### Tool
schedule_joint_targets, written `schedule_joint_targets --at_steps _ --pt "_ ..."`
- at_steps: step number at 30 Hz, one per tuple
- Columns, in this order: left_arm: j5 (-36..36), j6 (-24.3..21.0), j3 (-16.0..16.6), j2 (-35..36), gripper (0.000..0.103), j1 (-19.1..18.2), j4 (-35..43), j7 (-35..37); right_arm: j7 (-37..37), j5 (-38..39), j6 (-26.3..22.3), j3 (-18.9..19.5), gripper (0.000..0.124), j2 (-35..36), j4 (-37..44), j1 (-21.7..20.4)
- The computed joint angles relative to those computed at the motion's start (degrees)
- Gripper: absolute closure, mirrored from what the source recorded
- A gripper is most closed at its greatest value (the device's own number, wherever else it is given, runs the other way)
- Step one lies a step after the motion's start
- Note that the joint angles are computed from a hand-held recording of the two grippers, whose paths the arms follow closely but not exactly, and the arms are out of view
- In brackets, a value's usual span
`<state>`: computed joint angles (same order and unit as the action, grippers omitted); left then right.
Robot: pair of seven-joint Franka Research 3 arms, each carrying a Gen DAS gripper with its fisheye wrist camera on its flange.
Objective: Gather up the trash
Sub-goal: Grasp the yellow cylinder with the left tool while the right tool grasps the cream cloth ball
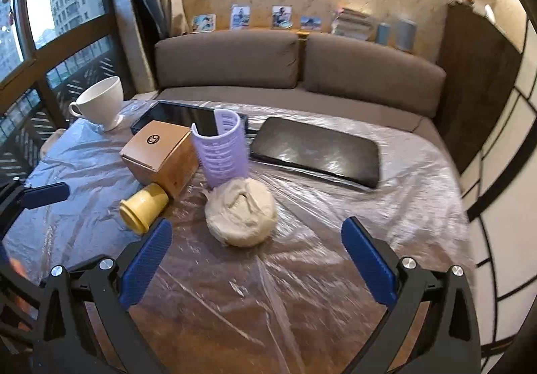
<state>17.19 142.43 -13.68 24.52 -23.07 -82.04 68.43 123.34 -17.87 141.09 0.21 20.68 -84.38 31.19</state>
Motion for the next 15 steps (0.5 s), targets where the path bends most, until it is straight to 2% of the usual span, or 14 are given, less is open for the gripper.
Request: schedule_joint_targets --at_steps 4,8,14,15 --pt "-1.5 -2.9 0.0 4.0 0.001 -0.3 5.2 0.1 -0.8 0.0 -2.2 -0.4 0.027 2.8 3.5 0.2" --pt "0.7 -4.1 1.3 6.4 0.003 -1.9 8.0 0.0 -3.6 2.0 -3.1 0.0 0.036 4.6 5.6 -0.4" --pt "-0.3 -5.4 1.0 8.0 0.035 -1.8 9.9 1.3 -6.5 4.1 -3.4 0.1 0.053 5.6 6.2 -0.4" --pt "0.3 -5.4 1.3 8.1 0.044 -2.1 10.0 1.2 -7.0 5.1 -2.8 0.4 0.057 5.5 5.7 -0.8"
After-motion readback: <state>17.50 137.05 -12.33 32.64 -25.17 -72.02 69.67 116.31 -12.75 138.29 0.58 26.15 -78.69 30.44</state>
